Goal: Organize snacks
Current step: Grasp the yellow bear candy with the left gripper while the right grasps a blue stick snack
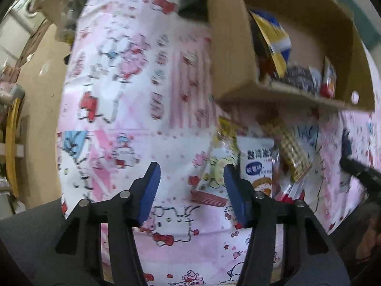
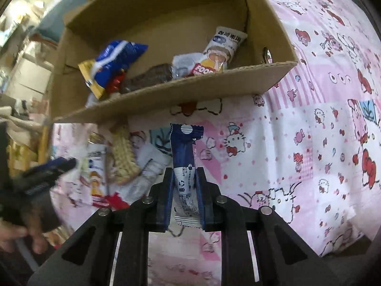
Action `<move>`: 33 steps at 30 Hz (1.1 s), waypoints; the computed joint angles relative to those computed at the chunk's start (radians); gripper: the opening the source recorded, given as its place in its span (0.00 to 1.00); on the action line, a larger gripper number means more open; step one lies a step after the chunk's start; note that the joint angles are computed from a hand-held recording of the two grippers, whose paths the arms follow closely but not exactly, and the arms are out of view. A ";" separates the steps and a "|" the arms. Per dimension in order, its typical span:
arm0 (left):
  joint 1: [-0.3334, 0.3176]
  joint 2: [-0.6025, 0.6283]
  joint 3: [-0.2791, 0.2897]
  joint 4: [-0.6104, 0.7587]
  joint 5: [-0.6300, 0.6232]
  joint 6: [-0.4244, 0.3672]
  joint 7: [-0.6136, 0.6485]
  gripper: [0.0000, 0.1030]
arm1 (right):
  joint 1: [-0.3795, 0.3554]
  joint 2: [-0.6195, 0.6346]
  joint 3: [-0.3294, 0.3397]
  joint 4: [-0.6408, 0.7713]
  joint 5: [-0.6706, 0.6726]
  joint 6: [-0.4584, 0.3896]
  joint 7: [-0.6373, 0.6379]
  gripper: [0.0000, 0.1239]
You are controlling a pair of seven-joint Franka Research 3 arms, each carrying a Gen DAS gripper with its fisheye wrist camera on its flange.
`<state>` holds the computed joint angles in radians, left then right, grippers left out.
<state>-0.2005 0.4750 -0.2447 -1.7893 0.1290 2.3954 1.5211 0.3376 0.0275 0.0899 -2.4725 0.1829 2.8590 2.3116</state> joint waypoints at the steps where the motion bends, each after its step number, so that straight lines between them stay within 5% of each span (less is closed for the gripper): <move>1: -0.008 0.012 -0.002 0.008 0.012 -0.012 0.010 0.50 | 0.000 -0.014 0.000 -0.012 0.001 0.011 0.002 0.15; 7: -0.034 0.050 -0.008 0.027 0.034 -0.028 0.032 0.49 | -0.007 -0.042 0.003 -0.041 0.063 0.050 -0.041 0.15; 9: -0.045 0.051 -0.001 0.026 0.056 -0.018 0.031 0.22 | -0.010 -0.045 0.003 -0.043 0.084 0.054 -0.065 0.15; 24: -0.004 -0.100 -0.014 -0.123 -0.020 -0.004 -0.004 0.21 | 0.009 -0.041 0.018 -0.037 0.190 0.077 -0.180 0.15; 33: 0.030 -0.271 -0.001 -0.266 -0.084 0.119 -0.021 0.21 | 0.056 -0.095 0.020 -0.064 0.435 0.130 -0.374 0.15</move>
